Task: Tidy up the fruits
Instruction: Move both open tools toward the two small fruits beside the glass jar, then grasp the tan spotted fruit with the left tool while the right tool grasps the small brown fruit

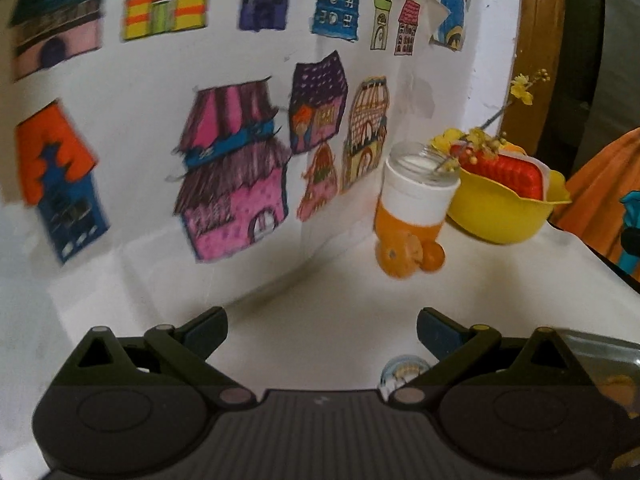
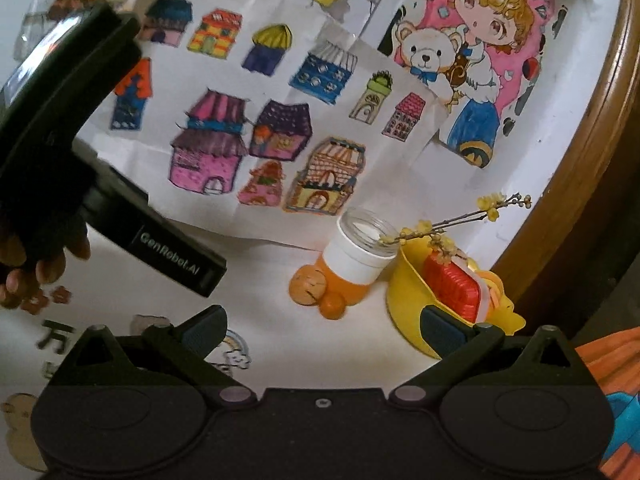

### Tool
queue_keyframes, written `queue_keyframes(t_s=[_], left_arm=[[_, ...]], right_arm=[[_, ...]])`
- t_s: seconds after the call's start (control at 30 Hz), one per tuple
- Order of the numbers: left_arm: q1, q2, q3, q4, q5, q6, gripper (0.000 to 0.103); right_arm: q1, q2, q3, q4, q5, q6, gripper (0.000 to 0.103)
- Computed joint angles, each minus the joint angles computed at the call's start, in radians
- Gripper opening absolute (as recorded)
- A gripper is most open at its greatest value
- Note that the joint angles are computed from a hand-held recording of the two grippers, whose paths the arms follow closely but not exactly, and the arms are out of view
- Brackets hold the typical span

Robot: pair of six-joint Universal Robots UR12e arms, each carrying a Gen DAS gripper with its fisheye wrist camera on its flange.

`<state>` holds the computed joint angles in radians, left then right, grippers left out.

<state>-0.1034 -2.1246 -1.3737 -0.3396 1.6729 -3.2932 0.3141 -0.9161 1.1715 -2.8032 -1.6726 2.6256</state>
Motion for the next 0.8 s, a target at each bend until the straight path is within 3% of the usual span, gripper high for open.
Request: queue_keyframes(t_s=[0.17,0.27,0.37,0.63,0.8], left_arm=[[0.001,-0.045,0.042,0.056,-0.011,0.029,0.103],[0.001,-0.076,0.057,0.144,-0.027,0.033,0.103],[0.005,-0.108,0.085,0.182,-0.073,0.030,0.103],[0.011,-0.163,0.141,0.181,-0.163,0.060,0.103],[0.007,-0.183,0.158,0.154,-0.143,0.068,0.102]], right_arm=[[-0.021,0.041,-0.048,0.004,0.036,-0.019,0.102],[-0.042,0.062,-0.078,0.022,0.114,-0.046,0.102],[-0.060,0.081,-0.103,0.039,0.176,-0.068,0.102],[-0.083,0.143,-0.194,0.141,0.204,-0.085,0.102],[-0.080,0.184,-0.241,0.181,0.180,-0.133,0.102]])
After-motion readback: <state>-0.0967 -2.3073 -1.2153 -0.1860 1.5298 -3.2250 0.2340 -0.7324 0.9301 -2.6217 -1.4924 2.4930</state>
